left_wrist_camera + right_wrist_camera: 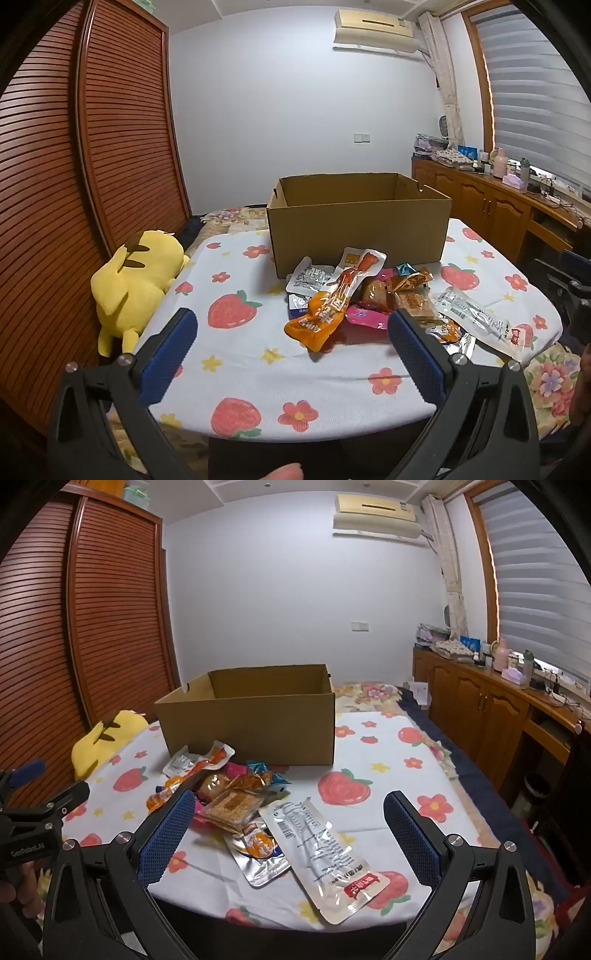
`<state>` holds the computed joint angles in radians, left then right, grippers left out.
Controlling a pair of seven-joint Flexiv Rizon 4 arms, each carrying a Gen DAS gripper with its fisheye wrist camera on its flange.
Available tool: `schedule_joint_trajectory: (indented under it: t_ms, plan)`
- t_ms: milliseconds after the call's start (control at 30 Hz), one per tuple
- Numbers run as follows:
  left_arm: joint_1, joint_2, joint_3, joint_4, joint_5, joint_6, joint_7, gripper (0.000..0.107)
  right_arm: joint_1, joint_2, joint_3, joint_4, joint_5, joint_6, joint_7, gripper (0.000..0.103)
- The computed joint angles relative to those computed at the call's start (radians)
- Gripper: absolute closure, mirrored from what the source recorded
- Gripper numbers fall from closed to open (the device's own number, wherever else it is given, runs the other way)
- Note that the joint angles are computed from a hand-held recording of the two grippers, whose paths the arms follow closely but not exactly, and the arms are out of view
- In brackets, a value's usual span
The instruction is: Organize snacks
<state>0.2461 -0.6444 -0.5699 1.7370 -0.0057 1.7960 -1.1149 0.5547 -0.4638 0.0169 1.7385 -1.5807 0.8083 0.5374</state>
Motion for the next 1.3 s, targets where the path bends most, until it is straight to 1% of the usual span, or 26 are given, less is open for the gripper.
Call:
schedule_joint_trajectory:
  t_ms: [167,233,833,1300]
  plan:
    - [0.008,-0.002,-0.010,-0.001,0.004,-0.001,0.006,0.004,0.002,0.000,0.001,0.000,0.000,-0.006,-0.002,0.000]
    - [0.000,0.004,0.001,0.004,0.000,0.002,0.001,0.004,0.000,0.000,0.001,0.000,0.000,-0.002,-0.002,0.000]
    - [-0.009,0.002,0.009,-0.007,-0.001,-0.002,0.001,0.004,0.002,0.002,0.003,0.003,-0.003,-0.004,0.004,0.000]
    - [0.000,0.002,0.000,-0.002,0.002,0.001,0.002,0.004,0.001,0.002,0.003,0.003,-0.007,-0.003,0.009,0.000]
